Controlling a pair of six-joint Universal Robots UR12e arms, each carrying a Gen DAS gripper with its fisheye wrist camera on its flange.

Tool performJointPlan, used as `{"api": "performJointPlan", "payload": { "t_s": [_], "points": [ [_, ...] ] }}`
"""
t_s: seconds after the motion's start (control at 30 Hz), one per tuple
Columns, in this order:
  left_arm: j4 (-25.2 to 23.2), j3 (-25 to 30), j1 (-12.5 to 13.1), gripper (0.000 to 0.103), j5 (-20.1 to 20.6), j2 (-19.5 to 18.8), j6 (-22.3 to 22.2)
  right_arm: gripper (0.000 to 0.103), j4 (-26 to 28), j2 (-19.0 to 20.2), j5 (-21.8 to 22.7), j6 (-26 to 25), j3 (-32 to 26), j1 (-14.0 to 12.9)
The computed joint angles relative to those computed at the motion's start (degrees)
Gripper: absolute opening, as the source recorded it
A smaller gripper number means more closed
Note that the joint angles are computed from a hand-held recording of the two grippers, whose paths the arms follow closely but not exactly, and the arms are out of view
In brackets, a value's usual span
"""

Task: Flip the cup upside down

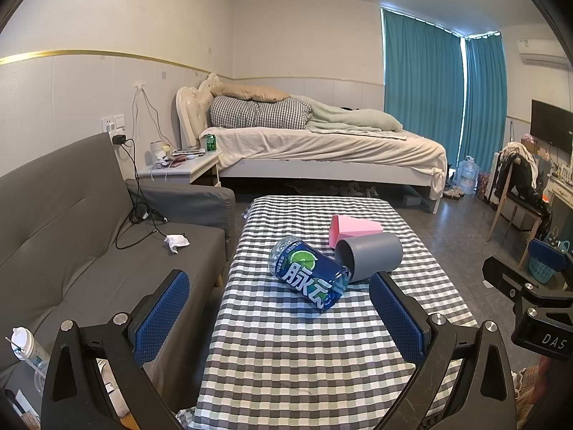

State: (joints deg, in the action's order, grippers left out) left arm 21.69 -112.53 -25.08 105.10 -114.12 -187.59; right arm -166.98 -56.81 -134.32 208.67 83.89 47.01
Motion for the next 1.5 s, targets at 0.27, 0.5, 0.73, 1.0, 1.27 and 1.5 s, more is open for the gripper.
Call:
{"api": "performJointPlan", "payload": {
  "t_s": [0.27, 0.5, 0.73, 1.0, 1.27, 1.5],
  "points": [
    [-0.10, 0.02, 0.01, 0.103, -0.09, 0.02, -0.20, 0.103, 0.00, 0.00, 0.05, -0.03, 0.01, -0.01],
    [-0.06, 0.02, 0.01, 0.103, -0.08, 0.03, -0.05, 0.103, 0.51, 0.04, -0.06, 0.18, -0.34, 0.19],
    [-0.13, 0.02, 0.01, 0.103, -0.06, 0.03, -0.14, 0.103, 0.46, 0.43, 0.01, 0.18, -0.56, 0.17],
    [-0.21, 0.01, 0.04, 0.103, -0.16, 0.06, -0.20, 0.103, 0.46, 0.76, 0.30, 0.27, -0.63, 0.09],
    [-0.34, -0.01, 0.04, 0.103, -0.41, -0.07, -0.40, 0.103, 0.56, 0.87, 0.46, 0.18, -0.77, 0.07],
    [-1.19, 0.31, 0.21, 0.103, -1.23, -0.44, -0.91, 0.103, 1.80, 0.39, 4.81, 0.36, -0.61, -0.66]
  ]
}}
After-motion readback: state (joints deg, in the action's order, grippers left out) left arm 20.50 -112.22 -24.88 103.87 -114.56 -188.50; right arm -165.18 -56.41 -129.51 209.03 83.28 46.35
